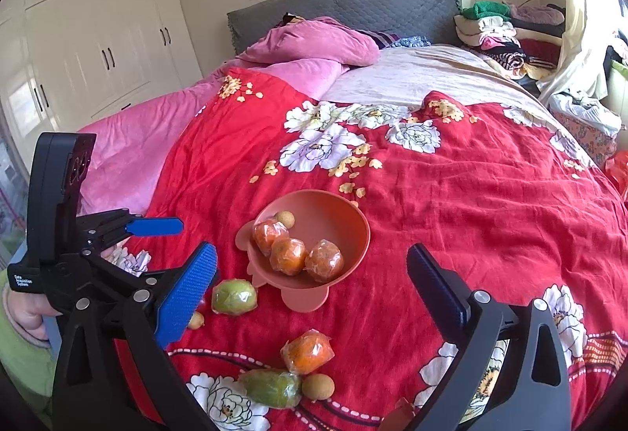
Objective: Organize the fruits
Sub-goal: 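Move both open grippers from the plate toward the loose fruits on the bedspread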
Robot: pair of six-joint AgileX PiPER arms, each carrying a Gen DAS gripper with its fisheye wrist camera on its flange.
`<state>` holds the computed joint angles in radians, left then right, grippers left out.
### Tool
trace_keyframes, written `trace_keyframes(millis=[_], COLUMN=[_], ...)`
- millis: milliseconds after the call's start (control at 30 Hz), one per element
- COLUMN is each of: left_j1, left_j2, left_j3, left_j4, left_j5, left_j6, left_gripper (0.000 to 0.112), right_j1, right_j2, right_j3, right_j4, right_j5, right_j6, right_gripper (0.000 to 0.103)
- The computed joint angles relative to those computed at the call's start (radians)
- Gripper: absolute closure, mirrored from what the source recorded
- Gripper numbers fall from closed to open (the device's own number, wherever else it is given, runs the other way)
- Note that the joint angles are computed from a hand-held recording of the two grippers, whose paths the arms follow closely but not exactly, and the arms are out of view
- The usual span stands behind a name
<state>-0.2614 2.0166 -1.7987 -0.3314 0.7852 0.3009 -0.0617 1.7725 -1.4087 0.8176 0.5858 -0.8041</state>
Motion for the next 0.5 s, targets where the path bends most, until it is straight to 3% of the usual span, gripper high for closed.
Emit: trace_keyframes(millis=[500], left_j1=[0.024], left_j2=[-0.087], left_j3=[0.140], left_j4=[-0.020], left_j5=[-0.055], left_j6=[0.025], left_gripper=[0.019], right_j1=[0.017], right_j2=[-0.056], right_j3=[0.057], right_j4=[-0.051], right_j5=[-0.007], right_j6=[0.035], right_gripper=[0.005])
